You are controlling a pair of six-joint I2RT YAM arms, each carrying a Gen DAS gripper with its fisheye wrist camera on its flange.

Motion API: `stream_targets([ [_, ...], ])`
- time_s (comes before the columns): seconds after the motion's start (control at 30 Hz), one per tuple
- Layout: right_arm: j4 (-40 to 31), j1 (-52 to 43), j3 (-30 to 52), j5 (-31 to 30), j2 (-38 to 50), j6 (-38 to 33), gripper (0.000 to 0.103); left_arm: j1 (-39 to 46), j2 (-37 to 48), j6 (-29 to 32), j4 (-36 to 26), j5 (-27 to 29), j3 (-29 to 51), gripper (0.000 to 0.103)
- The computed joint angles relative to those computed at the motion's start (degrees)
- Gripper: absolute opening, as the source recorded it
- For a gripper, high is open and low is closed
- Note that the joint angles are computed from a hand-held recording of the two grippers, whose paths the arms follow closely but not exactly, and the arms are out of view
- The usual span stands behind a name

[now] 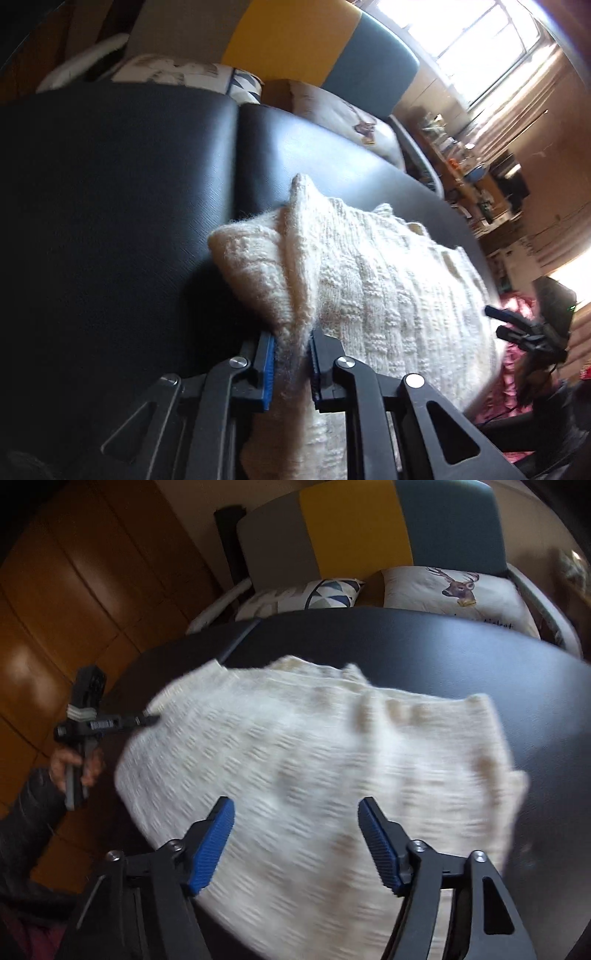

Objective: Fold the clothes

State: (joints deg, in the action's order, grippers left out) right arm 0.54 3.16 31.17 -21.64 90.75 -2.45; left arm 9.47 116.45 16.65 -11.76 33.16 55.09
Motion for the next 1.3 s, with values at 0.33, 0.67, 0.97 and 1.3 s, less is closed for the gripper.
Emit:
stream_targets([
  [0.33, -14.2, -6.1, 10.7, 1.2, 9.9, -13.0, 0.024, 5.1, 0.7, 6.6, -3.2, -1.1, 1.3, 0.014],
  [0.67, -14.2, -7.7, 8.5, 7.8, 9.4, -16.6, 0.024, 5.3, 0.7, 5.6, -1.7, -1.8, 0.5, 0.014],
  [0.97, -13.3, -7.8, 7.6, 7.2, 10.6, -8.7, 0.025, 12.4, -6.5, 5.6, -11.3, 15.9, -1.0, 0.013],
  [1.3, -10.1, -6.8, 4.1, 4.2, 8.7, -1.6, 0.025, 9.7, -18.6, -15.6, -2.0, 27.2, -9.9, 0.013],
])
